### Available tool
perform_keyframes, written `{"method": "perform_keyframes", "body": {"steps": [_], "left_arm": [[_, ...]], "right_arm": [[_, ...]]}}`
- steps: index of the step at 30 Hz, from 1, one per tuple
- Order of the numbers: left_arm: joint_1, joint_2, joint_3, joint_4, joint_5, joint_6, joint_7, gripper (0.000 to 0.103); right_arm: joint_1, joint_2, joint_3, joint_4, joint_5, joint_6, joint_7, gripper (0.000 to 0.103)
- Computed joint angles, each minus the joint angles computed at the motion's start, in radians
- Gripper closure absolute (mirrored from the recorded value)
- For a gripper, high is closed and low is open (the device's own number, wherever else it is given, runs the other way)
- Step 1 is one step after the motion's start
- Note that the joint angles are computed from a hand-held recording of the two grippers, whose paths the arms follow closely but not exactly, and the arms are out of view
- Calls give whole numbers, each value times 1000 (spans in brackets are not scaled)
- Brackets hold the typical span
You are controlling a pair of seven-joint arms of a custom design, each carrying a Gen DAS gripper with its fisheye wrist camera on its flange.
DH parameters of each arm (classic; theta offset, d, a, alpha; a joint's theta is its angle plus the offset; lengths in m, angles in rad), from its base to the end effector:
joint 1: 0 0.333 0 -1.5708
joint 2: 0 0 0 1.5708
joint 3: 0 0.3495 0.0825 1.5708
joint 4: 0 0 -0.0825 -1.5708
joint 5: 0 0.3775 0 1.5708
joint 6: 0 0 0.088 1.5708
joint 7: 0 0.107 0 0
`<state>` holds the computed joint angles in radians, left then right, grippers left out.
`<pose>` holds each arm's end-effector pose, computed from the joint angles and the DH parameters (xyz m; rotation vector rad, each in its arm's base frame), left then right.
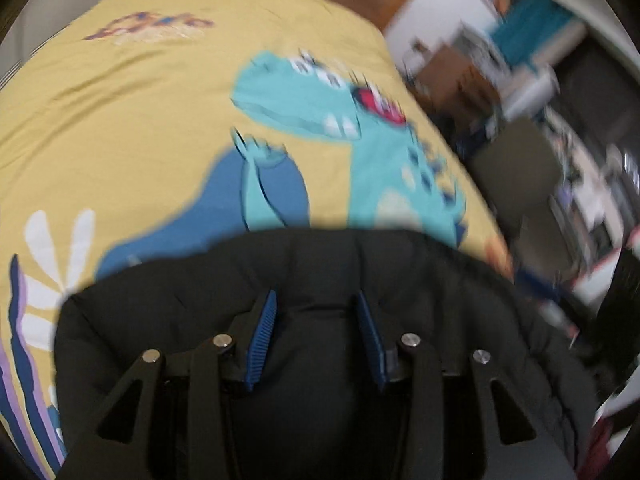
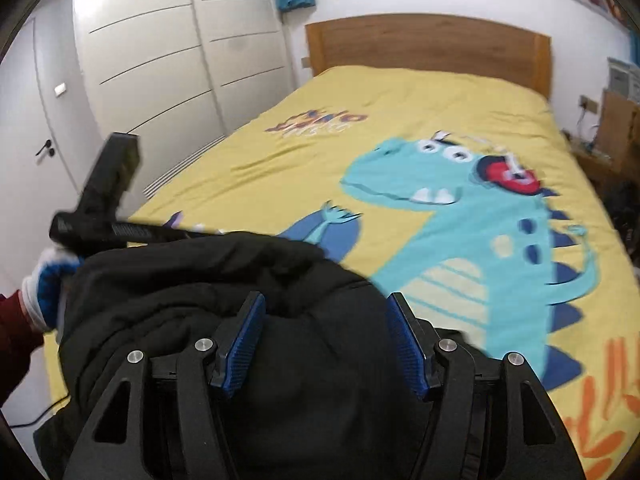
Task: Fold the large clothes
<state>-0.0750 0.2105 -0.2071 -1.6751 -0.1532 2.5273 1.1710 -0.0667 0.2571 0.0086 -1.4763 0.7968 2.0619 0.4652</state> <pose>0.6493 -0.1720 0.5886 -2.2413 1.7728 -0.9671 0.6759 -0.0023 0.6132 -2.1480 0.9035 -0.1856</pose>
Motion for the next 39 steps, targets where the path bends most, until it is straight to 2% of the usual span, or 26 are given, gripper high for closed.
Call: {"method": "perform_keyframes", "body": {"steps": [1, 4, 8, 11, 15, 19, 22, 26, 30, 35, 39], "left_arm": [[-16, -9, -6, -21, 29, -15, 6, 63], [-47, -56, -28, -130, 42, 7, 42, 63], [-95, -149, -41, -286, 26, 50, 36, 63], [-128, -213, -37, -377, 34, 83, -21, 63], [-155, -256, -27, -454, 66, 146, -109, 63], [-153, -206, -19, -432, 214, 150, -232, 63], [-149, -164, -8, -405, 289, 148, -328, 63], [-161, -184, -18, -407, 343, 103, -364, 63], [-165, -246, -21, -424, 286, 65, -310, 63], [-159, -336, -13, -430, 308, 59, -311, 63], [-147, -314, -2, -346, 319, 56, -296, 63]], "right_arm": [[3, -12, 2, -22, -11, -10, -16, 41], [9, -57, -6, -115, -65, -62, -89, 41], [14, -150, -38, -281, -131, -70, -225, 41], [10, -202, -64, -348, -145, -93, -278, 41], [16, -274, -86, -443, -152, -65, -343, 41], [33, -298, -92, -512, -136, 21, -359, 41], [47, -269, -86, -511, -135, 87, -316, 41], [54, -283, -84, -523, -156, 125, -266, 41], [49, -326, -100, -545, -170, 94, -274, 41], [43, -339, -114, -486, -184, 25, -263, 41], [33, -325, -127, -410, -136, -15, -259, 40]]}}
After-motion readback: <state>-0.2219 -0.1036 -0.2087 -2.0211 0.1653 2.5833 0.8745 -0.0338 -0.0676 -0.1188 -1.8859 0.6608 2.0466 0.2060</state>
